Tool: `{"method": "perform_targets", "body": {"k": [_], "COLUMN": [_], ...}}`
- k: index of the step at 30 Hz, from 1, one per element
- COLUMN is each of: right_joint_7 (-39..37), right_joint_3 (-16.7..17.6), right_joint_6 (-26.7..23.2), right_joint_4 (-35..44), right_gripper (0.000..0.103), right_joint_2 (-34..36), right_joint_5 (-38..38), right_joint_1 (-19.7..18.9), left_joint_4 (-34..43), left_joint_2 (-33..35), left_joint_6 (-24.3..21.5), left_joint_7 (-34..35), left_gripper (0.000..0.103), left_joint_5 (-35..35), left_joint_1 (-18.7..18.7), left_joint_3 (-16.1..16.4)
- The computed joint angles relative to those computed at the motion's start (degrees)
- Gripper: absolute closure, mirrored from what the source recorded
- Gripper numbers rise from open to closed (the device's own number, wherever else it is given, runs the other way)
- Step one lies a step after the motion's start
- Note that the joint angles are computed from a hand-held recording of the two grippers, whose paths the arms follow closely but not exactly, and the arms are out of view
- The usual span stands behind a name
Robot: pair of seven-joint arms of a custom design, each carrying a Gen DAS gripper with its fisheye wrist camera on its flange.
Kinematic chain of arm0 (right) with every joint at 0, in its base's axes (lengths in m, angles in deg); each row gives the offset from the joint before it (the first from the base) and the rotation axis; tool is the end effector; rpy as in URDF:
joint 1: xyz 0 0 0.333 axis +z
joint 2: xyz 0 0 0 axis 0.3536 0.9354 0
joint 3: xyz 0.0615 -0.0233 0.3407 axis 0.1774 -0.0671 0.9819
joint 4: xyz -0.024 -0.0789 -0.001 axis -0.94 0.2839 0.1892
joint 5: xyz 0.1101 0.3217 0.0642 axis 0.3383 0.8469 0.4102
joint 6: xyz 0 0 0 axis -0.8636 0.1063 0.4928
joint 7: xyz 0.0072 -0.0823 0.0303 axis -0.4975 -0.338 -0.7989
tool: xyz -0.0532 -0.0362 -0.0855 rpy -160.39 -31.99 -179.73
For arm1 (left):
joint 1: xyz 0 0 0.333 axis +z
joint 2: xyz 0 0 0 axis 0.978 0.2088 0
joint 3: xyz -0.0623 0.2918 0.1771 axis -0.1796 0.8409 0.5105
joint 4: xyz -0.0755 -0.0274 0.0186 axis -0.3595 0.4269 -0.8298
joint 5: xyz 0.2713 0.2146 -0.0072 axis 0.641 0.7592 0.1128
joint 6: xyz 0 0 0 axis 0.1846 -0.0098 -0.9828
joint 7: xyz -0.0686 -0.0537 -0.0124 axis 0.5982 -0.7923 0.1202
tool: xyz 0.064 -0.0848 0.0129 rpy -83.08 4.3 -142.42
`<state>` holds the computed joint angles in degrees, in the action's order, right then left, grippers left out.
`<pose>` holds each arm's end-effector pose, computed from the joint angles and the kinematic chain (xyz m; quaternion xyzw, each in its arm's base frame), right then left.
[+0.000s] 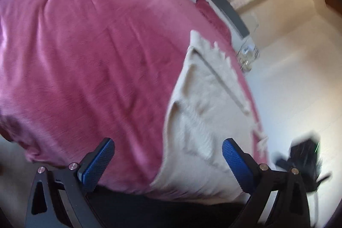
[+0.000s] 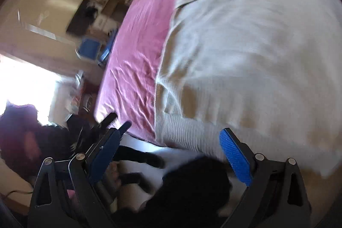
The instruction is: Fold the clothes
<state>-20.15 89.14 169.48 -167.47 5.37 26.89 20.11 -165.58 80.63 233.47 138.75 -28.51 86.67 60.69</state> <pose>0.6250 0.0396 0.4828 -0.6657 0.6561 0.0963 0.3423 0.6142 -0.0101 0.3820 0.7133 -0.5725 0.4035 0.0260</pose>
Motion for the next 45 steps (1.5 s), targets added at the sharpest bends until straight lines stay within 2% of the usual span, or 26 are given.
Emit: {"method": "perform_targets", "body": {"k": [1,2,3,5,7,9,11,14,19,20,21,22,24,26,32,37,45], "right_joint_7": [2.6,5.4,6.1,6.2,9.5,10.9,11.8,10.0,-0.1,-1.8,-3.3,-3.5,-2.1,0.2,1.6,3.6,4.9], "right_joint_3": [-0.5,-1.1,-1.2,-0.6,-1.2,-0.8,-0.2,1.8,7.6,8.0,8.1,7.4,5.5,3.9,3.1,1.2,3.0], "right_joint_6": [3.1,5.1,6.4,10.9,13.4,15.4,16.7,18.0,18.6,18.2,17.7,17.0,15.3,15.4,14.5,15.4,17.0], "right_joint_4": [1.7,3.7,3.7,2.2,2.3,2.2,2.9,3.9,3.1,2.8,2.5,2.7,4.5,5.0,5.8,5.4,5.1], "right_gripper": [0.027,0.029,0.034,0.04,0.047,0.055,0.056,0.056,0.058,0.059,0.065,0.073,0.077,0.078,0.077,0.076,0.079], "right_joint_2": [1.5,3.6,4.2,5.2,6.6,7.3,8.3,9.1,7.6,7.4,7.2,7.5,9.2,10.1,10.1,10.3,10.3], "right_joint_5": [-7.6,-16.4,-21.1,-27.0,-33.2,-35.7,-36.9,-37.0,-28.2,-26.7,-25.4,-25.5,-26.8,-28.3,-31.4,-38.0,-36.2], "right_joint_1": [3.3,6.8,8.4,10.7,13.1,13.3,13.1,12.1,7.8,7.4,7.2,7.7,8.8,9.7,10.6,13.2,11.6], "left_joint_4": [-1.1,-2.3,-3.6,-5.9,-7.6,-8.4,-8.4,-8.0,-7.8,-7.8,-7.8,-7.8,-7.8,-7.8,-7.6,-7.7,-7.8], "left_joint_2": [-0.7,-1.5,-2.4,-3.7,-4.4,-5.0,-5.4,-6.0,-6.2,-6.1,-6.0,-5.9,-5.7,-5.4,-4.9,-4.9,-4.8], "left_joint_6": [0.9,2.2,4.0,7.8,11.3,13.2,13.7,11.8,9.9,9.8,9.7,9.7,9.4,9.2,8.3,8.5,8.9], "left_joint_7": [0.5,1.3,2.4,3.8,3.8,3.5,3.6,5.3,4.1,3.4,2.9,2.3,1.0,0.2,-0.7,-1.4,-2.5], "left_gripper": [0.0,0.0,0.0,0.0,0.0,0.0,0.0,0.0,0.0,0.0,0.0,0.0,0.0,0.0,0.0,0.0,0.0], "left_joint_5": [1.8,3.4,4.9,8.3,11.2,12.9,13.1,10.8,10.8,11.2,11.4,11.7,12.4,13.0,13.6,14.3,15.5], "left_joint_1": [-0.5,-1.0,-1.6,-2.6,-3.2,-2.9,-1.9,-0.2,-0.7,-0.8,-0.9,-0.9,-0.9,-0.8,-0.1,-0.1,0.0], "left_joint_3": [0.4,0.6,0.7,1.0,0.8,0.1,-0.9,-2.3,-0.8,-0.5,-0.2,0.0,0.3,0.4,0.1,0.0,-0.3]}}
